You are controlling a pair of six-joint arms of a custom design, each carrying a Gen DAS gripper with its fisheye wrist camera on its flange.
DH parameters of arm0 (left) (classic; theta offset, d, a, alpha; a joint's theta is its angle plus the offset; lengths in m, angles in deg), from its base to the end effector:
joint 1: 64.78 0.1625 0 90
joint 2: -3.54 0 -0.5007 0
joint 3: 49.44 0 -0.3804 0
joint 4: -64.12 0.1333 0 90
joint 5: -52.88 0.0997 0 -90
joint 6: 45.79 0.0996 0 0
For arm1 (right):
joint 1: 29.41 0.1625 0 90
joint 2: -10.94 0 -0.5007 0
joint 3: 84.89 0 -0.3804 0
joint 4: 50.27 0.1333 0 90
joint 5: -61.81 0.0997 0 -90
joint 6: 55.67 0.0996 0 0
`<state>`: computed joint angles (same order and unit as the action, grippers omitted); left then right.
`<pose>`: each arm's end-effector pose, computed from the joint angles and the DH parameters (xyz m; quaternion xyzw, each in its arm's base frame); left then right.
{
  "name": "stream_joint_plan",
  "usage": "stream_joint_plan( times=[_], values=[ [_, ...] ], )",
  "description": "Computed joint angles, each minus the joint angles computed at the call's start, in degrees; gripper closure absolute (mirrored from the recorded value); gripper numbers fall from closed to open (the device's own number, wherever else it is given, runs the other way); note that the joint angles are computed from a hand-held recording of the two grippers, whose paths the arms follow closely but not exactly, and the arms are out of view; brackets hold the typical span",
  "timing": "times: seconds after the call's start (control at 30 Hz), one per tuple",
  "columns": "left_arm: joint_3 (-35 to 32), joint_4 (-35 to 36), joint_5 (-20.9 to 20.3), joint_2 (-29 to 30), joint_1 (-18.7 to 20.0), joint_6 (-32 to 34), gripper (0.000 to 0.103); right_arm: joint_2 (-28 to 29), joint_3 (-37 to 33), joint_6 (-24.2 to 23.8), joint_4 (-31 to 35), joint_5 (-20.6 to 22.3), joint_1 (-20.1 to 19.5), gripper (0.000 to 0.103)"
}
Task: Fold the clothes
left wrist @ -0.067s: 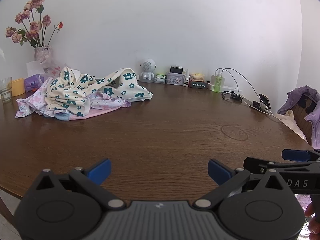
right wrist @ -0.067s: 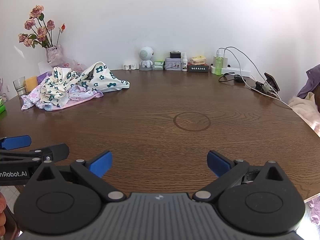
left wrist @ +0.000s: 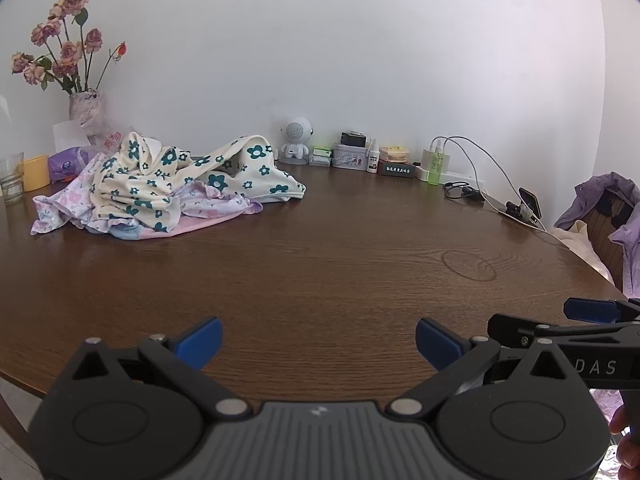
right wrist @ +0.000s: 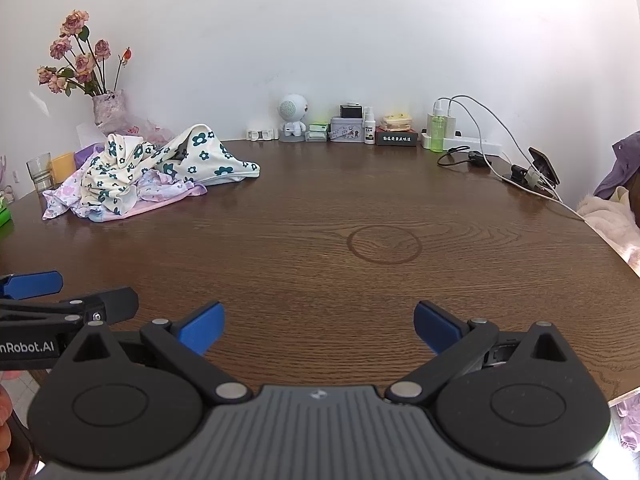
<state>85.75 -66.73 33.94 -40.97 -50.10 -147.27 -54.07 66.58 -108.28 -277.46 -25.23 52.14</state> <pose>-0.3217 -0.3195 0.0361 0.0714 0.7743 -0.5173 0.3574 0.0818 -0.3914 0.2509 0.3498 -0.8329 0.3807 0.1974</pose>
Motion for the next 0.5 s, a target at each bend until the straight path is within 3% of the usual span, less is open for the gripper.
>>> stream_joint_plan(
  times=[0.3,0.37,0.5],
  values=[
    [1.7,-2.6,0.9,0.2,0.1,0.3,0.000,0.3,0.3,0.3,-0.9,-0.6,0.7,0.000],
    [0.4,2.1,1.2,-0.1,-0.4,-2.8,0.000,0.3,0.3,0.1,-1.0,-0.5,0.7,0.000],
    [0.2,3.3,1.8,-0.1,-0.3,-3.3,0.000,0.4,0.2,-0.1,-1.2,-0.3,0.7,0.000]
  ],
)
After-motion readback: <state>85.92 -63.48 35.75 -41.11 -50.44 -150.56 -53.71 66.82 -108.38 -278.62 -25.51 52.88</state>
